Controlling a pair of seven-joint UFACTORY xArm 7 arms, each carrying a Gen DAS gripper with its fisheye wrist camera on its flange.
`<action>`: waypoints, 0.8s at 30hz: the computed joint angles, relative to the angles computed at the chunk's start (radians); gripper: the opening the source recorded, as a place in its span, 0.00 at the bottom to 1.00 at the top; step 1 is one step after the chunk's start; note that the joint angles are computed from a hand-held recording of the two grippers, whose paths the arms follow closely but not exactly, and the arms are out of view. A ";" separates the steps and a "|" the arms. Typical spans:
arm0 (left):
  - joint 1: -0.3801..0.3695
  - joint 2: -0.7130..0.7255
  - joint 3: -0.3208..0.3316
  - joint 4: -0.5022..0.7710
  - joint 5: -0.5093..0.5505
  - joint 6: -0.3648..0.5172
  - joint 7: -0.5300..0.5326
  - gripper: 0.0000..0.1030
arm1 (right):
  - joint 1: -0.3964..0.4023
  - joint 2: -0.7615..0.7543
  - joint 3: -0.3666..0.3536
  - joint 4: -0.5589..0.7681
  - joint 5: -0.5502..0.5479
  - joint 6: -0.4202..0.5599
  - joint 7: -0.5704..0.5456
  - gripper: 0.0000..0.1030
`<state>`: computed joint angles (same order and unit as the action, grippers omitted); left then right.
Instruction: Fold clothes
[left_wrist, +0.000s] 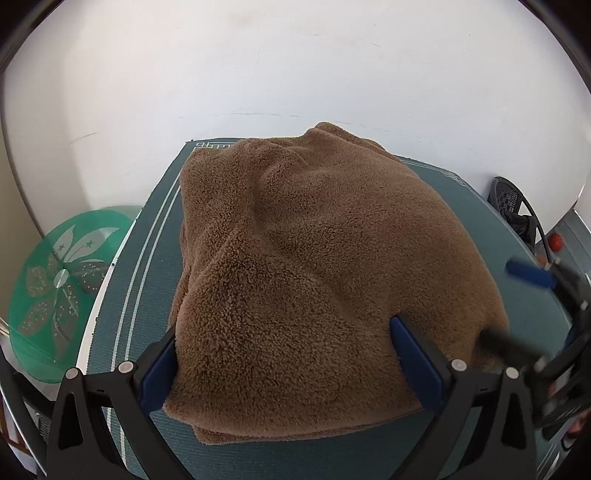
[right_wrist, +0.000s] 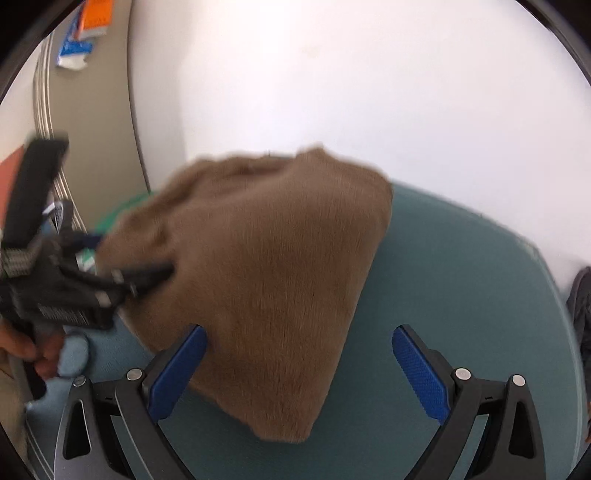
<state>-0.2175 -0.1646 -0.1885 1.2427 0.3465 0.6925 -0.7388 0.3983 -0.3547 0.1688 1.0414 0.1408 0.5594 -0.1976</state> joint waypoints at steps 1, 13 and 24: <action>0.000 -0.006 -0.001 -0.004 0.002 0.002 -0.002 1.00 | 0.001 0.006 -0.003 0.011 0.003 -0.009 -0.004 0.99; -0.001 -0.007 0.002 -0.007 -0.015 -0.003 0.003 1.00 | 0.042 0.101 -0.040 0.025 0.168 0.016 -0.114 0.99; 0.006 -0.058 0.045 -0.083 -0.220 -0.114 0.075 1.00 | -0.024 0.213 -0.176 0.200 0.684 0.349 -0.278 0.99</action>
